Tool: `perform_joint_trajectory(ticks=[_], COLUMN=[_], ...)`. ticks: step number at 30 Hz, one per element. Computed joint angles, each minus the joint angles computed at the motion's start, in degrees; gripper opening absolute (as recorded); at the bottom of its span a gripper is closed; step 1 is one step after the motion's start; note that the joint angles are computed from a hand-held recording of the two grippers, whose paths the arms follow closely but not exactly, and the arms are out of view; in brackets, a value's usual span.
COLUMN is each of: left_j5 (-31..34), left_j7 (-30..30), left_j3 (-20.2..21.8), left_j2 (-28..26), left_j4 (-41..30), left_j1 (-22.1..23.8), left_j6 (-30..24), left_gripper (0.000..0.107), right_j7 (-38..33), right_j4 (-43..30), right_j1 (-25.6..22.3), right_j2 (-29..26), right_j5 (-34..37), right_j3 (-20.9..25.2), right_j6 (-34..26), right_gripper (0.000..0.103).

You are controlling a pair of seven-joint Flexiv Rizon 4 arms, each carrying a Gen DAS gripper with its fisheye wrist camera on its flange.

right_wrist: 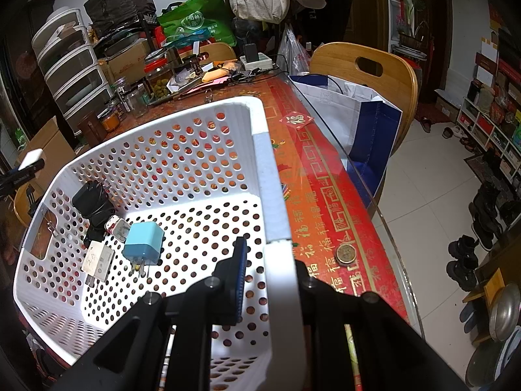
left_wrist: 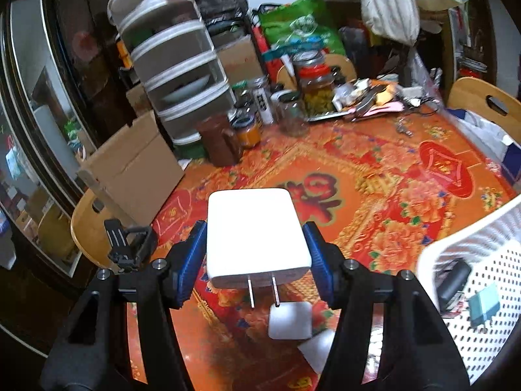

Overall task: Organize rigid objects
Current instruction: 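Grasp the white square adapter with the left gripper, then lower the white adapter into the basket and open the left gripper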

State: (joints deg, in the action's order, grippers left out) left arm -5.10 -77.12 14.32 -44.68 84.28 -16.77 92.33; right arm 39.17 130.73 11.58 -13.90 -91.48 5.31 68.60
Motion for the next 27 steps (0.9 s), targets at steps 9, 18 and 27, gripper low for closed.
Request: perform_joint_trajectory(ticks=[9, 18, 27], left_j5=[1.0, 0.0, -0.6], left_j7=[4.4, 11.3, 15.7], left_j3=[-3.9, -10.6, -12.1], left_j2=[6.9, 11.2, 12.4], left_j4=[9.5, 16.5, 20.0], left_j1=[-0.9, -0.4, -3.3], left_j6=[8.2, 10.3, 9.3], left_gripper=[0.056, 0.052, 0.052], right_j7=[0.1, 0.1, 0.1], right_j4=[0.0, 0.0, -0.1], right_j1=[0.0, -0.1, 0.0], right_j2=[0.0, 0.0, -0.1], right_j5=[-0.1, -0.1, -0.2], right_j3=[0.0, 0.0, 0.0], right_j6=[0.0, 0.0, 0.0], right_gripper=[0.016, 0.016, 0.016])
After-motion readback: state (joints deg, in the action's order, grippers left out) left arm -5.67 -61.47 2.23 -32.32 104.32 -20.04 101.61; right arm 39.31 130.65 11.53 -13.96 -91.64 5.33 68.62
